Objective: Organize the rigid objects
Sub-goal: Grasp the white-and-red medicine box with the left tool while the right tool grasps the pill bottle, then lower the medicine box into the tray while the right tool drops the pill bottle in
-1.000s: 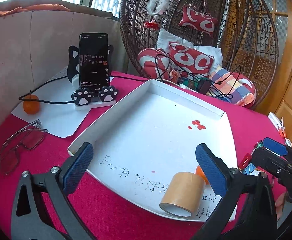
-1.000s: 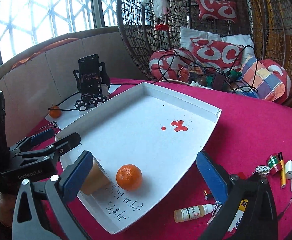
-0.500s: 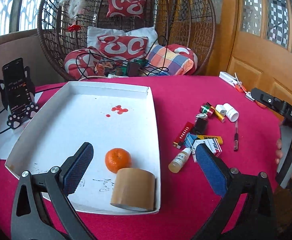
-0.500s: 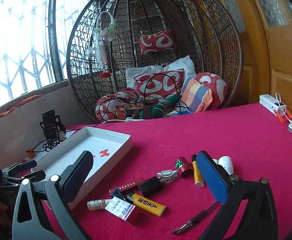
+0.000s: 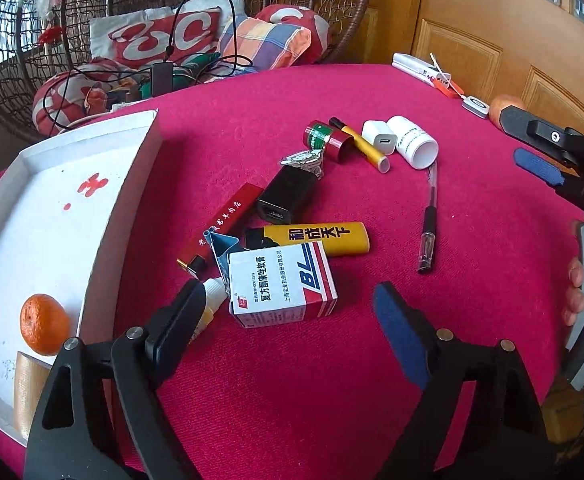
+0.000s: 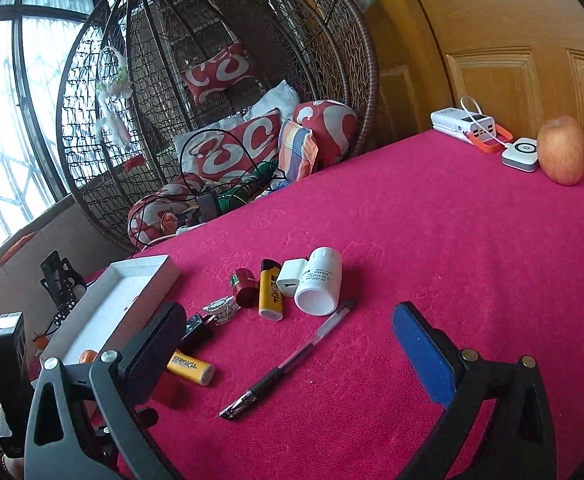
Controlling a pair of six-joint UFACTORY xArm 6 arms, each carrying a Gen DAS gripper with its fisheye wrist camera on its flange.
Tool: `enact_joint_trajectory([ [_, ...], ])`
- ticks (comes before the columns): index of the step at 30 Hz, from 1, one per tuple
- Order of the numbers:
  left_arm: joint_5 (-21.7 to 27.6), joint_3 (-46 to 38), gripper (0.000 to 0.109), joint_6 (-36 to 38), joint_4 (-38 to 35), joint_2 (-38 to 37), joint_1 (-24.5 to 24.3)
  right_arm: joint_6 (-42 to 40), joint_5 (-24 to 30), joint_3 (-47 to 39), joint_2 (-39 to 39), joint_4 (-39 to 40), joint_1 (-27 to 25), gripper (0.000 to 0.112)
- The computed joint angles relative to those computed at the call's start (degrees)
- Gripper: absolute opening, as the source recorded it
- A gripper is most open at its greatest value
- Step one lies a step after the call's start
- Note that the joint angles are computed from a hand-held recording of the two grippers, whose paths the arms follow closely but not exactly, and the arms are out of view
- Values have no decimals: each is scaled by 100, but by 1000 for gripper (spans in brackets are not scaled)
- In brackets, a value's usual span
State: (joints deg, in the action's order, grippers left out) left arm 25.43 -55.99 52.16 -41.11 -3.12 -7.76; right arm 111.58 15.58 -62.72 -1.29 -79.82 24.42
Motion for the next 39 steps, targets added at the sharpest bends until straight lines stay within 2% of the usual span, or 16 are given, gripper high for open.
enact_joint_trajectory([
  [3, -18, -71, 58, -50, -7, 107, -16, -546, 138, 5, 11, 406, -23, 103],
  [8, -49, 22, 52, 508, -421, -5, -4, -1703, -125, -146, 276, 1431, -161, 102],
  [11, 116, 59, 50, 795, -848, -137, 97, -2710, -1, -393, 556, 2298, -110, 85],
  [12, 128, 84, 50, 839, -917, -188, 116, -3068, 61, -510, 673, 2625, -91, 77],
  [14, 213, 126, 50, 992, -1109, -285, 186, -3691, 241, -777, 916, 3240, -55, 72],
  [17, 419, 150, 50, 1149, -1338, -391, 303, -4321, 430, -1205, 1290, 3846, -14, 72],
  [20, 452, 166, 50, 1170, -1366, -434, 342, -4761, 997, -1737, 1669, 4078, 96, 71],
  [22, 485, 183, 50, 1182, -1399, -457, 373, -5070, 1204, -1895, 1808, 4360, 112, 53],
  [24, 530, 195, 50, 1202, -1467, -487, 402, -5201, 922, -1671, 1728, 4624, 40, 41],
  [27, 555, 222, 49, 1296, -1602, -554, 424, -4773, 562, -1241, 1440, 4403, -48, 40],
  [33, 691, 292, 48, 1880, -2242, -849, 486, -2875, -40, -560, 667, 2851, -216, 38],
  [35, 739, 316, 48, 1967, -2358, -953, 507, -2380, -131, -467, 457, 2363, -219, 38],
  [39, 852, 322, 48, 2099, -2585, -1101, 599, -1893, -211, -493, 259, 1814, -146, 37],
])
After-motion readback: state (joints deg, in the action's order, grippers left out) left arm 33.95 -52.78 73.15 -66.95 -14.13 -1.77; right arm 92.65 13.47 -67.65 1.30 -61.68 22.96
